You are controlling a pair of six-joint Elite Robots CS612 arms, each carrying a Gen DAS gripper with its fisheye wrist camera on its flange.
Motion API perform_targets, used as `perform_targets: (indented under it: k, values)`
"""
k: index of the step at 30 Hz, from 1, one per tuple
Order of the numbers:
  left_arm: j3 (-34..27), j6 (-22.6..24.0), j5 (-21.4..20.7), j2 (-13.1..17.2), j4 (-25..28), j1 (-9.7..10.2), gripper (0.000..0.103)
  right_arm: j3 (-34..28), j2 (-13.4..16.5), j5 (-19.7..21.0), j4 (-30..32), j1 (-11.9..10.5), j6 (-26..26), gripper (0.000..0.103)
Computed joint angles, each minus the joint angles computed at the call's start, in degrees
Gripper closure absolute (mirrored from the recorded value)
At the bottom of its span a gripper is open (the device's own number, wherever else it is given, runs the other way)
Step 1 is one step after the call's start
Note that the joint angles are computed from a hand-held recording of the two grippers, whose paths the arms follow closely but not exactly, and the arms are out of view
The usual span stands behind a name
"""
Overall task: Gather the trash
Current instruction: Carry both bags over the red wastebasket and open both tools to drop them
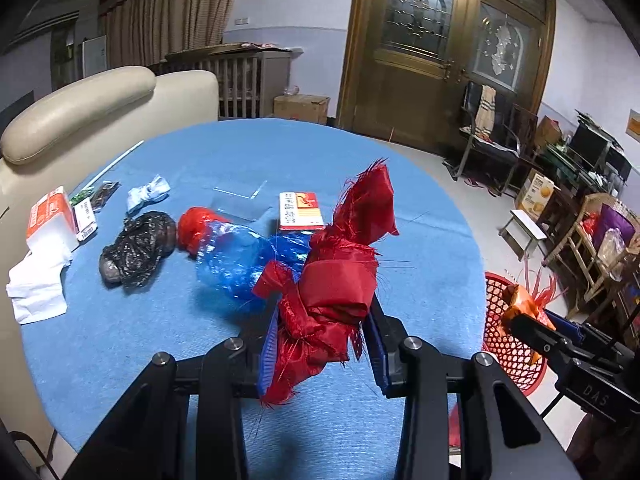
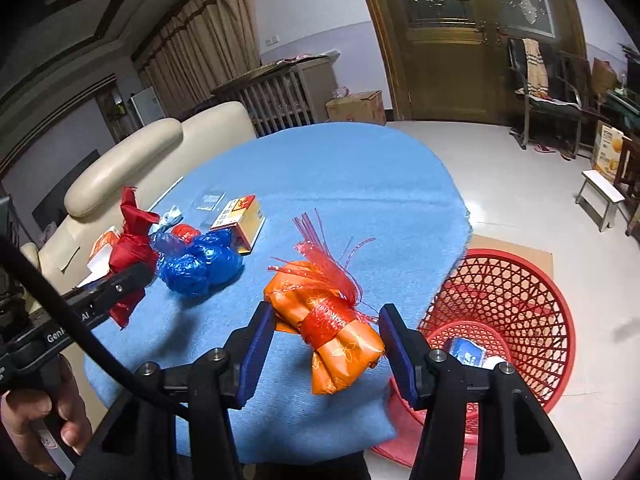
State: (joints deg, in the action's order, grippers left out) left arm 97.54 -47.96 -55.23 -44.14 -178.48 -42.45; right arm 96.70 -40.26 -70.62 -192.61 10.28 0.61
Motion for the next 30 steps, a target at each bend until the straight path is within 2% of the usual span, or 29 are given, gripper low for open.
perform_targets:
  k: [23, 30]
  values:
    - [-1.33, 3.88, -0.79, 0.86, -1.42, -0.91, 0.063, 2.19, -0.82, -0.94, -3.48, -0.67, 1.67, 0.046]
    - [-3.14, 5.88, -1.00, 1.64, -0.97, -1.25, 0.063, 2.96, -0.49, -2.00, -4.71, -2.33, 4.63, 0.046]
